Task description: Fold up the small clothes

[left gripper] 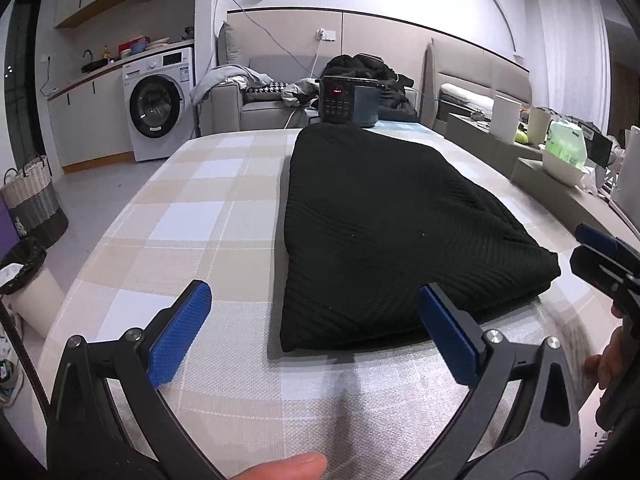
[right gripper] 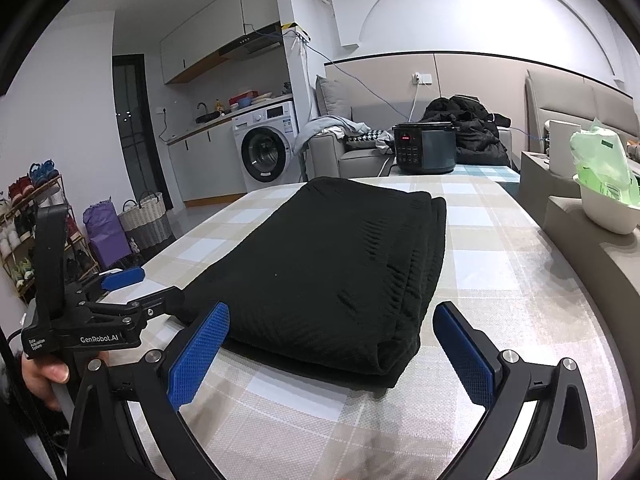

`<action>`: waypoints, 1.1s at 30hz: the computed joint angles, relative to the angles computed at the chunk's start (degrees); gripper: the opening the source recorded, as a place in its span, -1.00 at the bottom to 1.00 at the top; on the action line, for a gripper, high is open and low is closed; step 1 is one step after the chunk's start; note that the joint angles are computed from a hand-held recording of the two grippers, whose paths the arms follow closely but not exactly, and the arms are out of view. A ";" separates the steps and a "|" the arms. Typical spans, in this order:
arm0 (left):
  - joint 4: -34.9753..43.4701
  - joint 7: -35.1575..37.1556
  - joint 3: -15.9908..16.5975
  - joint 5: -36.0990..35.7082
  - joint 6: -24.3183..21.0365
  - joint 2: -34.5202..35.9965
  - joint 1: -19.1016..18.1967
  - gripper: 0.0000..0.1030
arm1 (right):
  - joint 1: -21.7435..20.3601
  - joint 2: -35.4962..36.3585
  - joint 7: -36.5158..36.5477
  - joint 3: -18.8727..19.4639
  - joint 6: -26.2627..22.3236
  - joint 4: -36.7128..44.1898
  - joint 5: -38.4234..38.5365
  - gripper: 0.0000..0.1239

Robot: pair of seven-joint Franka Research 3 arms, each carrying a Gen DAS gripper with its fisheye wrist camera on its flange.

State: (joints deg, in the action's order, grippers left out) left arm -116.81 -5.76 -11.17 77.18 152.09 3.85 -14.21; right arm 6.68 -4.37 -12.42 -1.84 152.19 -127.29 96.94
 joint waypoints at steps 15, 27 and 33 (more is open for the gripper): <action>-0.89 -0.74 0.16 -1.56 0.84 -0.77 0.92 0.98 | 0.63 -0.14 -0.17 0.38 1.64 -0.22 -0.49 0.66; -0.79 -0.57 0.08 -1.69 0.74 -0.77 0.90 0.98 | 0.80 -0.13 -0.21 0.41 1.82 -0.26 -0.83 0.66; -0.72 -0.62 0.09 -1.69 0.70 -0.69 0.84 0.98 | 0.84 -0.05 -0.41 0.45 1.89 -0.25 -0.65 0.66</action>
State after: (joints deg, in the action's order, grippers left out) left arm -117.54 -6.38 -11.08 75.49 152.79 3.16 -13.36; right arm 7.52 -4.42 -12.83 -1.39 154.08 -127.54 96.30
